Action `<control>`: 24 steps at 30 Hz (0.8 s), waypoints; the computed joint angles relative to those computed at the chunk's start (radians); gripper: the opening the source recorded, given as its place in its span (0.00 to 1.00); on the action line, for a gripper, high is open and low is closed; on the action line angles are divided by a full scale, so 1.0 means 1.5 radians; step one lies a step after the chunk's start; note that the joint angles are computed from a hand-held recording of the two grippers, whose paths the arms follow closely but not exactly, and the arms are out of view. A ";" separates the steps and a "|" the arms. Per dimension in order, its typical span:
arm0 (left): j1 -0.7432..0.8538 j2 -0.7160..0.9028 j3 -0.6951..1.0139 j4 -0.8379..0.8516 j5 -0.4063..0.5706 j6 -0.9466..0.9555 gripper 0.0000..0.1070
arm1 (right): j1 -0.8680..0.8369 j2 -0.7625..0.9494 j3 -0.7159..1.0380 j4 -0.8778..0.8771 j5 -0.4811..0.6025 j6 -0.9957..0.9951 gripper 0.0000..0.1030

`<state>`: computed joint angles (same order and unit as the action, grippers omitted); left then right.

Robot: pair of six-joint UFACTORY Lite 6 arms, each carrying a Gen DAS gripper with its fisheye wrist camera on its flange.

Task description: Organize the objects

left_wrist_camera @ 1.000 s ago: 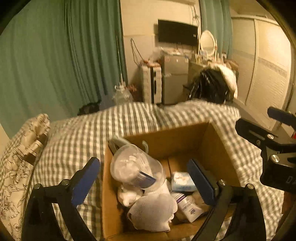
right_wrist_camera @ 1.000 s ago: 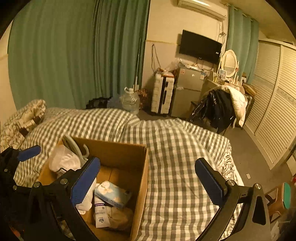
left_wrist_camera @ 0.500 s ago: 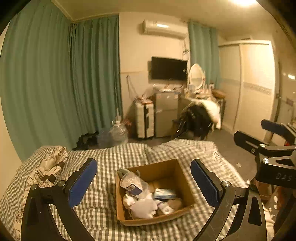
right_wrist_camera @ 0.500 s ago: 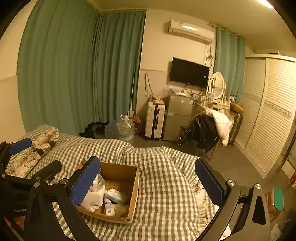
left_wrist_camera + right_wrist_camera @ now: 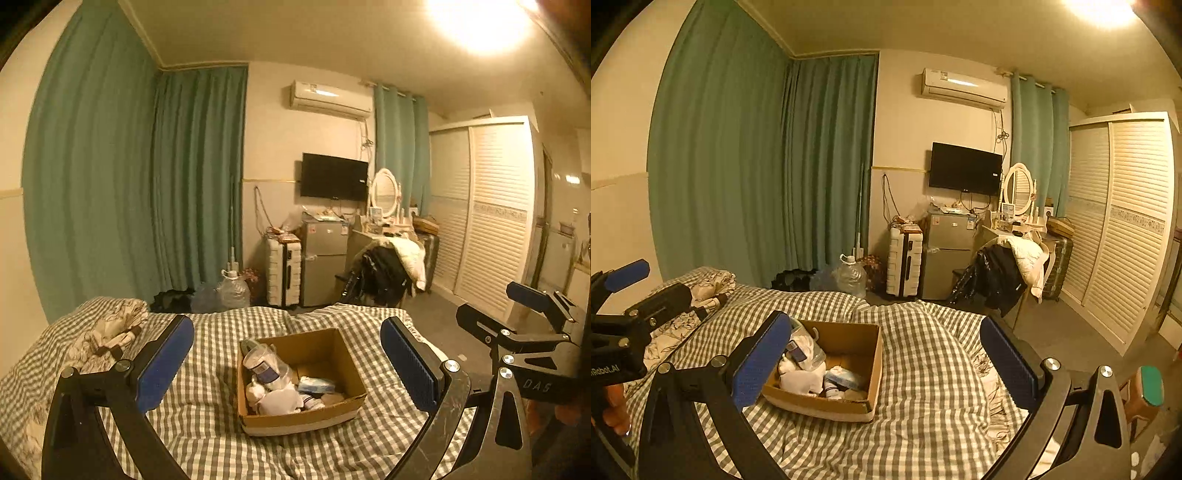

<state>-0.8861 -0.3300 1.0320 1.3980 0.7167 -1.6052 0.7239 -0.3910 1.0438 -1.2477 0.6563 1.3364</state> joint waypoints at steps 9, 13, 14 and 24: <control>-0.055 0.047 -0.209 0.143 0.129 -0.286 0.96 | -0.064 0.058 -0.202 -0.256 -0.105 0.350 1.00; -0.011 0.070 -0.204 0.128 0.100 -0.287 0.96 | -0.094 0.097 -0.201 -0.309 -0.129 0.413 1.00; 0.005 0.067 -0.206 0.128 0.080 -0.297 0.96 | -0.092 0.098 -0.203 -0.317 -0.124 0.421 1.00; 0.035 0.049 -0.215 0.106 0.042 -0.308 0.96 | -0.081 0.104 -0.202 -0.317 -0.115 0.418 1.00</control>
